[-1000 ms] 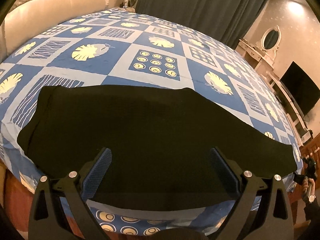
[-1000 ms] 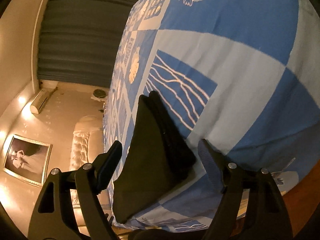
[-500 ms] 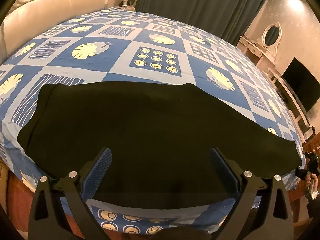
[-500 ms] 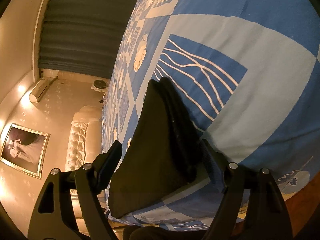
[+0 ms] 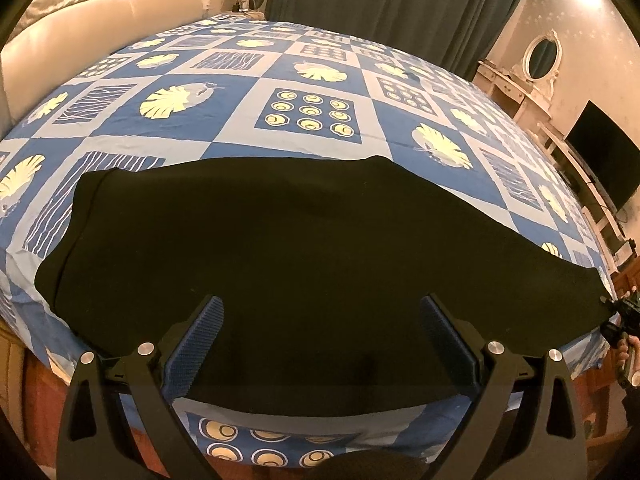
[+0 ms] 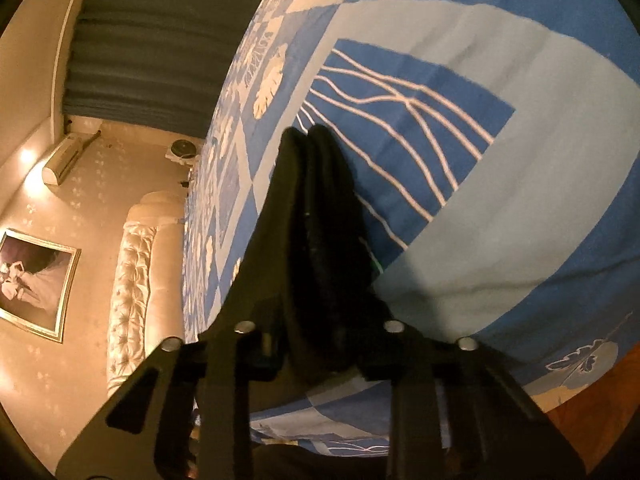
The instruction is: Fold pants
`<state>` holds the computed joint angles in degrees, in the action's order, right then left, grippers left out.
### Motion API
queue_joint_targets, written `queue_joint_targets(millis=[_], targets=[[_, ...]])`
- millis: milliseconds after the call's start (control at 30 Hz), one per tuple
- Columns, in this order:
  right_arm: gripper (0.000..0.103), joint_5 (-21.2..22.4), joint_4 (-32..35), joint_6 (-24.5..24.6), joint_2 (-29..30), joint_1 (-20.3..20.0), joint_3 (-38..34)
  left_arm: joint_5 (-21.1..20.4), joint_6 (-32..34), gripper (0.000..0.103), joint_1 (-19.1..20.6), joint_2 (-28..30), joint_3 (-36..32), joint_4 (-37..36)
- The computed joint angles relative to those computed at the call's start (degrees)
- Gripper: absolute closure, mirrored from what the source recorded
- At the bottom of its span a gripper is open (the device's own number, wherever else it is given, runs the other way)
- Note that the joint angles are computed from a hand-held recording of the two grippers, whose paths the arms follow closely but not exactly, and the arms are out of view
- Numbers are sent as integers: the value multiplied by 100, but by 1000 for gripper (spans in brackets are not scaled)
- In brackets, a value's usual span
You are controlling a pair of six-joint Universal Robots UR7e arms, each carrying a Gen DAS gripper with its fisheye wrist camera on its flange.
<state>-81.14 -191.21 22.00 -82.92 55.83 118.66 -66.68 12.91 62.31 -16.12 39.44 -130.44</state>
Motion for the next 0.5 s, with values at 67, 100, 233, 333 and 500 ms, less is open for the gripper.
queue_joint_targets(millis=[67, 100, 233, 333, 500], targets=[[81, -94, -29, 1, 4, 56, -19, 27, -21, 6, 2, 21, -30, 12], [82, -193, -43, -24, 11, 118, -44, 38, -38, 6, 5, 35, -57, 26], [82, -538, -72, -36, 29, 367, -145, 91, -145, 6, 27, 88, -180, 121], [82, -719, -154, -47, 55, 568, -220, 97, -196, 6, 42, 98, -217, 151], [82, -1002, -218, -282, 185, 1076, -477, 175, -193, 6, 38, 116, -233, 159]])
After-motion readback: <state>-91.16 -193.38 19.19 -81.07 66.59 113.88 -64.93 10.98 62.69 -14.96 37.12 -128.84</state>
